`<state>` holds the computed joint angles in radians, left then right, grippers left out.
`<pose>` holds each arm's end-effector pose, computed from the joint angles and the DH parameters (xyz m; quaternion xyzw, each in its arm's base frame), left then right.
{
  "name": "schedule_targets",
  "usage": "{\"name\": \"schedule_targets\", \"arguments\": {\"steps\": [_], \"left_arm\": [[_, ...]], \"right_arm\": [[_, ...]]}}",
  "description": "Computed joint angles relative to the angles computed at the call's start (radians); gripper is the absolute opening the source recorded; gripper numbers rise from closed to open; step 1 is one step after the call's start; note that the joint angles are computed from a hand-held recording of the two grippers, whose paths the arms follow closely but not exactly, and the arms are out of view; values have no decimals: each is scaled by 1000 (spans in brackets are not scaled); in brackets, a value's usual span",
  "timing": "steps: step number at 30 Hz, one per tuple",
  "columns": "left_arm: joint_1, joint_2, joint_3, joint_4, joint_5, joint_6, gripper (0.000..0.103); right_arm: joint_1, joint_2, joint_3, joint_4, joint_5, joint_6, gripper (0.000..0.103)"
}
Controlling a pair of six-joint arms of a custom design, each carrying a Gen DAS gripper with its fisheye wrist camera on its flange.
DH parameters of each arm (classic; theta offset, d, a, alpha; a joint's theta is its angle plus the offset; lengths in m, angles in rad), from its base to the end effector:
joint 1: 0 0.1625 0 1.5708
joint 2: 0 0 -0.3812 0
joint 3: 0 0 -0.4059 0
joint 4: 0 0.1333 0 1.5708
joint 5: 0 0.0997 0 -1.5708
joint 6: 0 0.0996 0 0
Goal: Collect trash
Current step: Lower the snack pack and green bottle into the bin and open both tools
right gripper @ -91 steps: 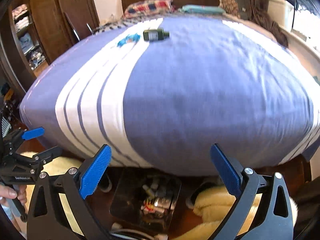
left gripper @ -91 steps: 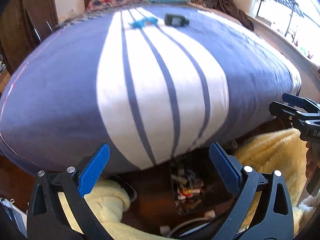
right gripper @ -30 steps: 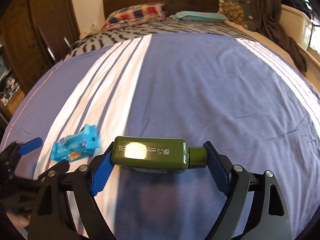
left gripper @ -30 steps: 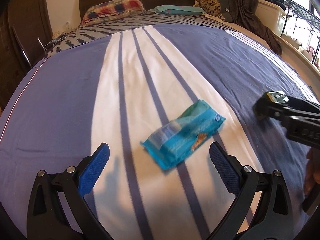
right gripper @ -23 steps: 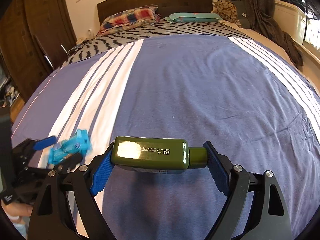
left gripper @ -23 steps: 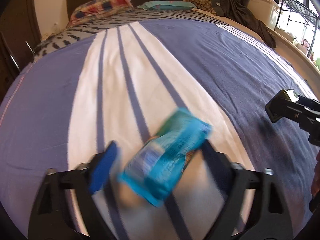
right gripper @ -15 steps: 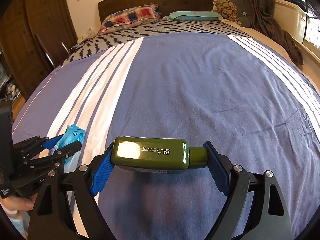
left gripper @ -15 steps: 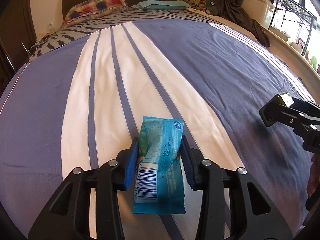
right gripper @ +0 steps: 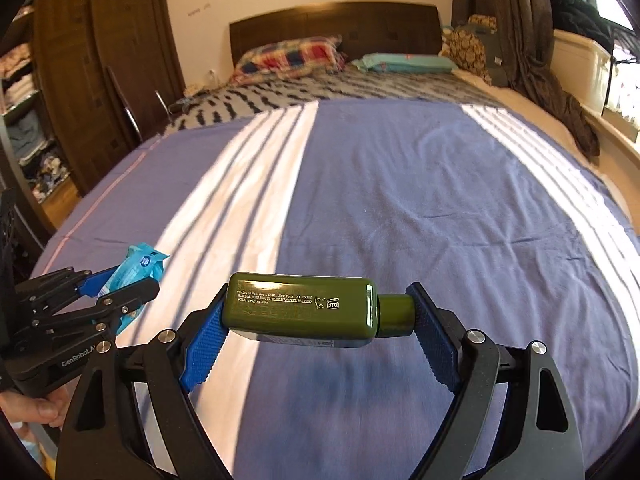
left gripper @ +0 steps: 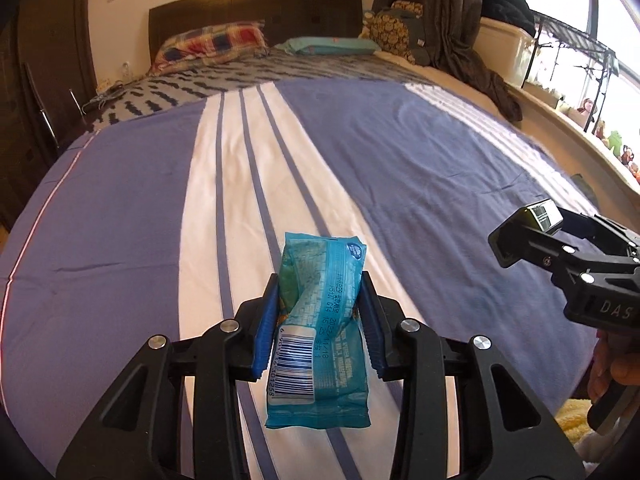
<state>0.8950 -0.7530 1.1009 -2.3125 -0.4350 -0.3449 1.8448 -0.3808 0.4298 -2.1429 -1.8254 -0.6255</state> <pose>-0.3059 -0.7390 0.2843 0.0324 0.8328 -0.4016 0.3797 0.3460 -0.8312 0.2506 0.3870 -0.8772 0.2311 0.1656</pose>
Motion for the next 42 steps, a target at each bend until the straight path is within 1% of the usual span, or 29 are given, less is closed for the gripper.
{"name": "schedule_targets", "arguments": {"steps": [2, 6, 8, 10, 12, 13, 17, 23, 26, 29, 31, 36, 42], "left_arm": [[-36, -26, 56, -49, 15, -4, 36], [-105, -73, 182, -144, 38, -35, 36], [-133, -92, 244, -180, 41, -54, 36], [-160, -111, 304, -173, 49, -100, 36], [-187, -133, 367, -147, 59, -160, 37], [-195, -143, 390, -140, 60, -178, 37], [-235, -188, 486, -91, 66, -293, 37], [-292, -251, 607, 1, 77, -474, 37], [-309, -277, 658, 49, 57, -564, 37], [-320, -292, 693, 129, 47, -654, 37], [-318, -301, 720, 154, 20, -705, 37], [-294, -300, 767, 124, -57, -725, 37], [-258, -278, 769, 126, -147, -731, 37]], "right_arm": [[4, -108, 168, -86, 17, -6, 85], [5, -295, 434, -212, 56, -19, 85], [3, -359, 524, -253, 68, -31, 85], [-2, -441, 640, -303, 80, -47, 85], [-4, -489, 708, -330, 80, -53, 85], [-10, -532, 772, -361, 81, -61, 85], [-23, -630, 910, -403, 84, -71, 85], [-45, -736, 1070, -452, 80, -75, 85], [-55, -769, 1126, -450, 67, -93, 85], [-68, -794, 1177, -446, 45, -113, 85], [-76, -803, 1200, -447, 31, -121, 85], [-98, -819, 1250, -437, -9, -137, 85], [-122, -806, 1273, -400, -59, -139, 85]]}}
